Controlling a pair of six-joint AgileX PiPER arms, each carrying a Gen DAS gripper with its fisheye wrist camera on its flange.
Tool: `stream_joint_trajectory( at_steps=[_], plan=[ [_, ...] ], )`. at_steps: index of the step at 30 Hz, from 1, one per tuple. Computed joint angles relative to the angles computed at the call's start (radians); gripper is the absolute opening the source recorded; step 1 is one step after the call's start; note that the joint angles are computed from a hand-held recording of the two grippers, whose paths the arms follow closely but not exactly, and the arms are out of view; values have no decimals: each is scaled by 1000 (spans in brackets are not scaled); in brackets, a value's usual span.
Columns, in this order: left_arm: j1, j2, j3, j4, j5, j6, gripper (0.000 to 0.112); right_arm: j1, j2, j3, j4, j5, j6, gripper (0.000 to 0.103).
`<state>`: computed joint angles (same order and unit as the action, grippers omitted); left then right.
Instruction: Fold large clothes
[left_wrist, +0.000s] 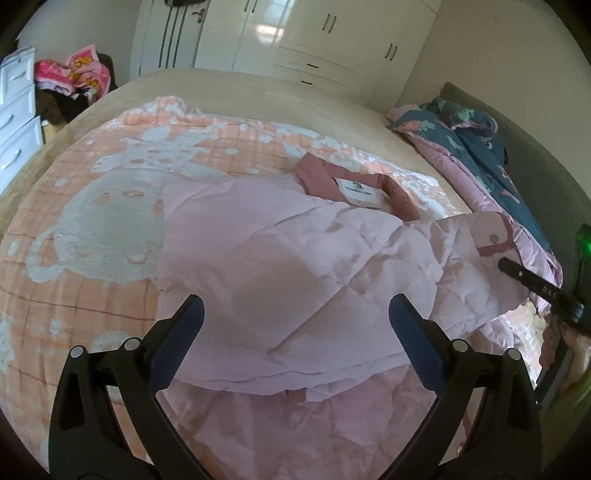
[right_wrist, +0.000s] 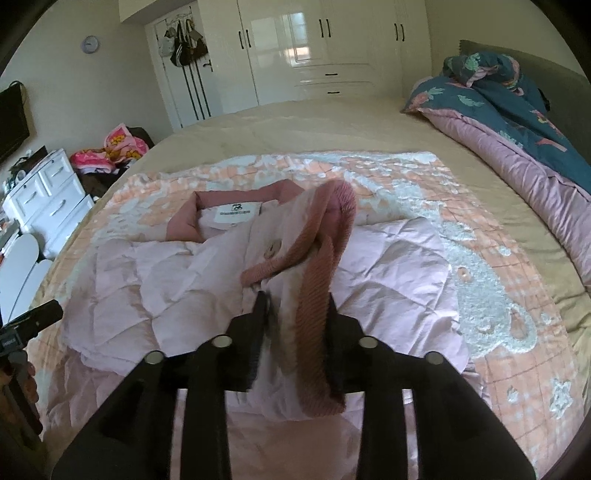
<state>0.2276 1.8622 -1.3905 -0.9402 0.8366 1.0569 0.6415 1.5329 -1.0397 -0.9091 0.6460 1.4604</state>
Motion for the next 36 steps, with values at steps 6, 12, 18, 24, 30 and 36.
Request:
stream_joint_trajectory(
  at_steps=[6,12,18,24,30,36],
  plan=[
    [-26,22,-11,46,5,-21,83,58,-6,-14,-79,84,66,57],
    [-33,69,8,58,-21,-25,83,95,81,-118,27,35,-104,64],
    [-32,76,13,53,-26,-19,83,110,197,-255,135,30,-244,72],
    [-41,66,34,51,-49,-12,83,44,350,-386,370,33,-467,76],
    [-54,54,51,71,-75,-3,83,35,436,-381,325,2,-397,84],
    [-58,45,56,90,-71,-18,84,58,387,-291,222,-41,-253,84]
  ],
)
